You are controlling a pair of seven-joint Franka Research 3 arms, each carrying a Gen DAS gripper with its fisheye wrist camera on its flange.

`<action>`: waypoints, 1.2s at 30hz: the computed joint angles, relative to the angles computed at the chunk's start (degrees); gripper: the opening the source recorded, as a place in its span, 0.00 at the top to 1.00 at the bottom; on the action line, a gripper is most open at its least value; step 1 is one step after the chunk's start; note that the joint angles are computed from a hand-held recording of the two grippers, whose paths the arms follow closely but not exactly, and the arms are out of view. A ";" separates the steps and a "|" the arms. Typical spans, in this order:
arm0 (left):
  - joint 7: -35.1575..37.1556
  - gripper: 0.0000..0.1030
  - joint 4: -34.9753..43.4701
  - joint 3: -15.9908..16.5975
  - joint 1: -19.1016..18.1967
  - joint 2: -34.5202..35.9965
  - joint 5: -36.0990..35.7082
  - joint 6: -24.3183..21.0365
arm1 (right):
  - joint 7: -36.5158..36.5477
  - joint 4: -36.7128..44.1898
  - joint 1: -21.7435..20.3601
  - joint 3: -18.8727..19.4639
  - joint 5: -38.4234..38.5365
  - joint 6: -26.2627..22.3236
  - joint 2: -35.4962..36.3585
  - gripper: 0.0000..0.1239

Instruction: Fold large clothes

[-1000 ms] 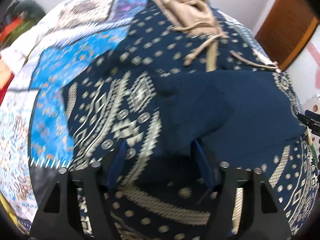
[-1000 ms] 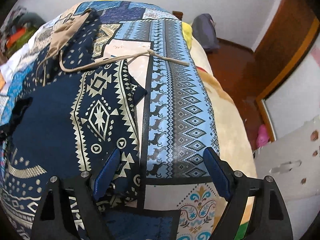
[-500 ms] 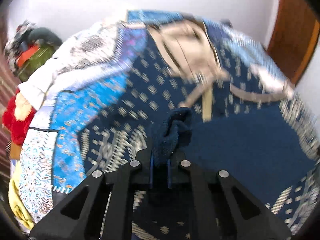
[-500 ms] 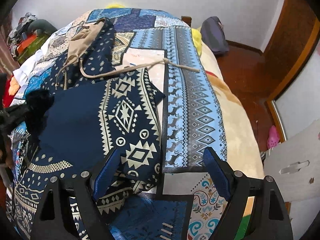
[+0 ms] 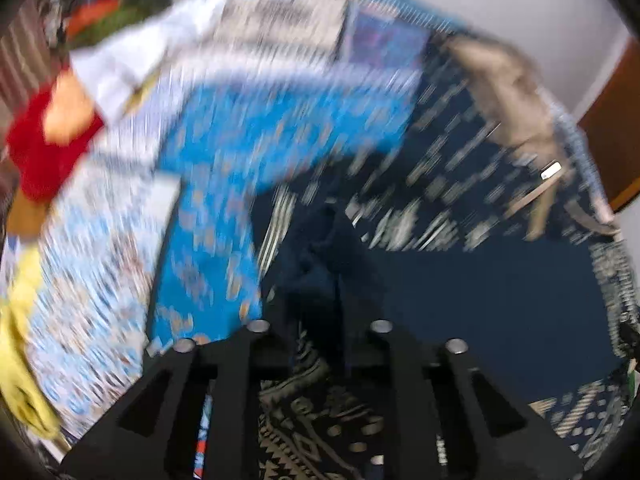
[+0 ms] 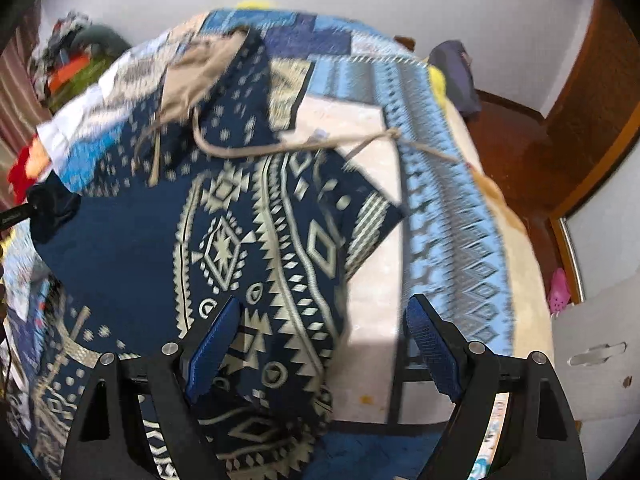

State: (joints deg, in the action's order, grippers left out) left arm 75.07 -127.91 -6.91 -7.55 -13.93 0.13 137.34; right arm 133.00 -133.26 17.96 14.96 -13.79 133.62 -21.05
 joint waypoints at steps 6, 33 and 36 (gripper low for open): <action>1.26 0.38 -5.84 2.08 1.56 -3.41 -2.32 0.72 | -0.80 -1.52 0.01 -1.04 1.24 1.30 -0.70 0.28; 10.52 0.32 28.03 -2.70 -0.41 17.36 -0.87 -1.50 | -12.27 26.86 -0.60 -7.05 9.86 10.12 21.75 0.27; 6.89 0.32 34.10 -3.47 -1.18 23.04 3.29 -1.59 | -15.12 34.91 0.39 -8.74 15.50 8.92 29.75 0.27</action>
